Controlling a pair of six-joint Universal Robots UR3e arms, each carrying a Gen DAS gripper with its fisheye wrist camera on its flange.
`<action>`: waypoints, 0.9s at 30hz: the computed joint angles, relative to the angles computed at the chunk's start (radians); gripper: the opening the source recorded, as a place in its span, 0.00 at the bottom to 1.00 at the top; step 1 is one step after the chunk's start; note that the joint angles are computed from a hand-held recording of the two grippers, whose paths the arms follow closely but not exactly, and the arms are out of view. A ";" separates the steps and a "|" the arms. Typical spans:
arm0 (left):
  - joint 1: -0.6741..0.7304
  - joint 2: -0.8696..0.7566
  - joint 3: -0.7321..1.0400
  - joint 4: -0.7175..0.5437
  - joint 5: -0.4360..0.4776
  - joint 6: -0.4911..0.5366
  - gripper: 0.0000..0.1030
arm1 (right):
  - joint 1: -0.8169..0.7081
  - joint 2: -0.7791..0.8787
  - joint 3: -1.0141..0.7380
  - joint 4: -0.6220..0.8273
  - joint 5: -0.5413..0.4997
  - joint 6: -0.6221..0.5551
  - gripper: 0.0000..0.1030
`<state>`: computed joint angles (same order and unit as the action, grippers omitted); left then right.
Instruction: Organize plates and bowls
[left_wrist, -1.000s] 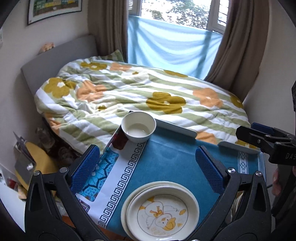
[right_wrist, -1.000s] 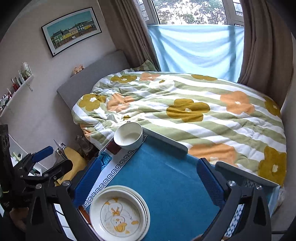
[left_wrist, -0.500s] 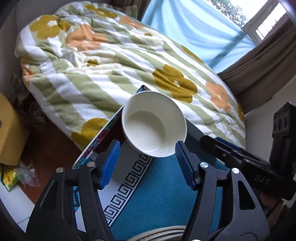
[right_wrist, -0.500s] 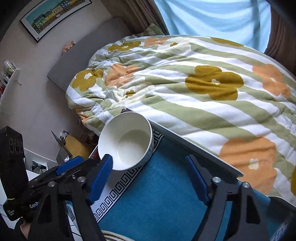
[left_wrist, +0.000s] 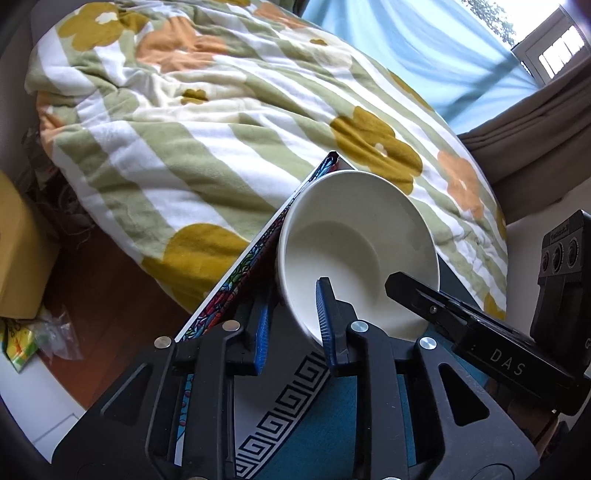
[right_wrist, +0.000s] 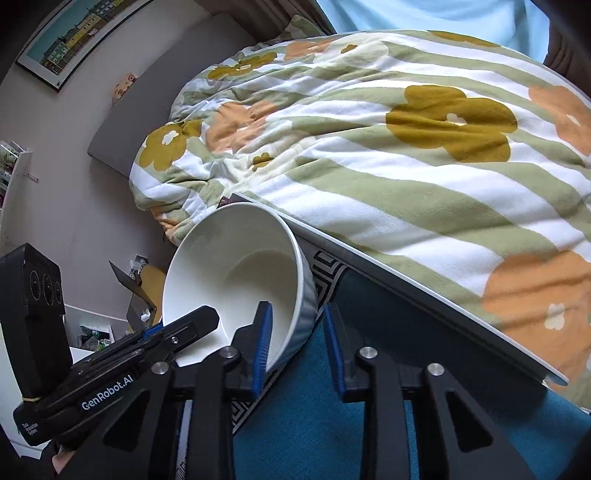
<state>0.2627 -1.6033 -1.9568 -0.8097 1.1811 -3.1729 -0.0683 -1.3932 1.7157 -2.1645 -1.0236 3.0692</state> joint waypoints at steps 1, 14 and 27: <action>-0.001 0.000 0.003 -0.001 0.002 -0.002 0.19 | 0.003 0.003 0.004 -0.015 0.002 0.014 0.20; -0.053 0.138 -0.012 -0.052 0.050 0.005 0.19 | -0.029 -0.134 0.082 0.000 0.011 0.009 0.18; -0.265 0.546 0.093 -0.394 0.102 -0.088 0.19 | -0.371 -0.820 0.117 0.645 0.115 -0.262 0.18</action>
<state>-0.0024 -1.0571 -1.8641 -1.2040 1.2834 -3.2610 -0.4388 -2.2132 1.8326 -1.5191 -0.9090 2.8068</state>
